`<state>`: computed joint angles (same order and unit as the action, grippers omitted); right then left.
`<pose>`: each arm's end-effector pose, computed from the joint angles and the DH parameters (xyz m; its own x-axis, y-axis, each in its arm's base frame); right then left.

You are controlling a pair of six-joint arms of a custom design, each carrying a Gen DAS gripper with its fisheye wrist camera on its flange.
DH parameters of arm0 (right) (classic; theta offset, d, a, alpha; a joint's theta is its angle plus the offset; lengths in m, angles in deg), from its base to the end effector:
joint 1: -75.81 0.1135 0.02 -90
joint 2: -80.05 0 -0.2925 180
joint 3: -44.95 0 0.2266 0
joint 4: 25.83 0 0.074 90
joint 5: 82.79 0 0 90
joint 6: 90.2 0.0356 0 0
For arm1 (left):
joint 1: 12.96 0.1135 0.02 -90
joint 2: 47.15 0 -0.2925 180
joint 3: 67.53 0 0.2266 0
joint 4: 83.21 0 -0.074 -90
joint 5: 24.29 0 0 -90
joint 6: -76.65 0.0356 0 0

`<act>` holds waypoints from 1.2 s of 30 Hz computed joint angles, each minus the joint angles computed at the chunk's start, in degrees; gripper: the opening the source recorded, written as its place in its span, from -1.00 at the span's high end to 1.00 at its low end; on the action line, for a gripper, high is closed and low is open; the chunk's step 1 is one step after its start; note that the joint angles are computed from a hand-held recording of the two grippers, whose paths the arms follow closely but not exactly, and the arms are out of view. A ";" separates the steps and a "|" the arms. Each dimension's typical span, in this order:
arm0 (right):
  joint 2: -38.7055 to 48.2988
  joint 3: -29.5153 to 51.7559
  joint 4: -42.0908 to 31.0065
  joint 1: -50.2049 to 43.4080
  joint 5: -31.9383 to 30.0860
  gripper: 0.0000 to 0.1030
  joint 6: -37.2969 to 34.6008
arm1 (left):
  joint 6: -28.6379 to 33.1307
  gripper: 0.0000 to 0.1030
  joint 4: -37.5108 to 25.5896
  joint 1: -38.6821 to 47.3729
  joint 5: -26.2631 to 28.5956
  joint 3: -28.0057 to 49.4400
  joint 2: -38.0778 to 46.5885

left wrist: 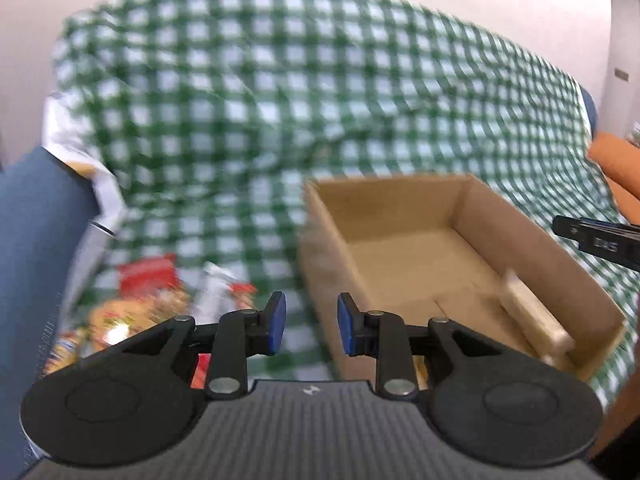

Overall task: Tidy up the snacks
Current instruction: 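Move both open tools back from the box to the snack pile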

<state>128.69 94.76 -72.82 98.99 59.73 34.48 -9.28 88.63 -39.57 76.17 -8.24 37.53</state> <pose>0.1214 0.0212 0.2691 -0.3891 0.2100 -0.8969 0.5962 0.7996 -0.0715 0.2550 -0.1350 0.2473 -0.4520 0.3045 -0.8384 0.6094 0.7918 -0.0409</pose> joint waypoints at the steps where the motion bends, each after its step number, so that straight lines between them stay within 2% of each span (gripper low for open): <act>1: -0.29 -0.32 1.39 2.25 1.20 0.22 0.12 | 0.55 0.41 1.34 1.56 -0.16 -0.84 -0.79; 4: -0.36 -1.50 7.83 8.46 4.85 0.22 -2.35 | 2.79 0.41 1.95 7.52 3.76 -0.72 -1.75; 7: 1.78 -1.93 14.48 12.60 5.60 0.20 -5.61 | 5.39 0.41 -7.89 13.45 6.66 7.73 1.69; 10: 5.01 -2.00 21.22 14.89 0.84 0.20 -6.93 | 9.47 0.46 -9.53 17.77 6.77 12.57 5.60; 11: 6.53 -1.94 23.35 15.80 -1.09 0.20 -6.83 | 10.80 0.54 -7.58 18.58 5.69 12.12 6.54; 13: 10.58 -2.03 28.19 18.39 -4.24 0.27 -6.00 | 13.40 0.57 -3.44 20.60 3.73 9.77 8.56; 15: 15.76 -1.35 32.26 21.27 -7.91 0.53 -4.48 | 14.36 0.83 -10.04 21.80 0.57 13.09 11.72; 19: 27.39 1.08 39.43 25.35 -13.79 0.53 -5.60 | 10.08 0.83 -16.58 24.22 2.37 18.33 14.80; 22: 35.25 5.00 37.96 24.88 -16.28 0.53 -7.85 | 10.23 0.83 -19.26 23.70 -0.16 20.65 16.39; 24: 40.78 8.53 35.31 24.89 -14.44 0.50 -10.06 | 8.42 0.81 -21.96 23.39 -1.73 23.45 18.50; 26: 46.44 13.19 30.35 24.60 -13.26 0.45 -11.75 | 6.54 0.80 -25.47 24.09 -1.25 26.79 21.16; 29: 53.81 18.06 27.18 25.11 -10.55 0.42 -15.89 | 3.83 0.78 -29.63 24.70 -0.82 31.22 24.79; 31: 57.59 20.01 27.33 26.02 -8.48 0.34 -19.23 | 2.75 0.71 -30.70 25.12 -1.40 32.60 25.85; 33: 61.86 22.80 26.93 25.88 -6.83 0.14 -22.97 | 2.16 0.54 -31.98 25.13 -2.20 34.02 26.99; 36: 66.70 26.31 27.44 23.34 -7.34 0.14 -27.57 | 2.17 0.44 -32.07 24.49 -4.19 34.93 28.37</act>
<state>195.39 121.07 -45.38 122.33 52.39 6.90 -7.11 56.56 -15.08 71.98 26.69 65.90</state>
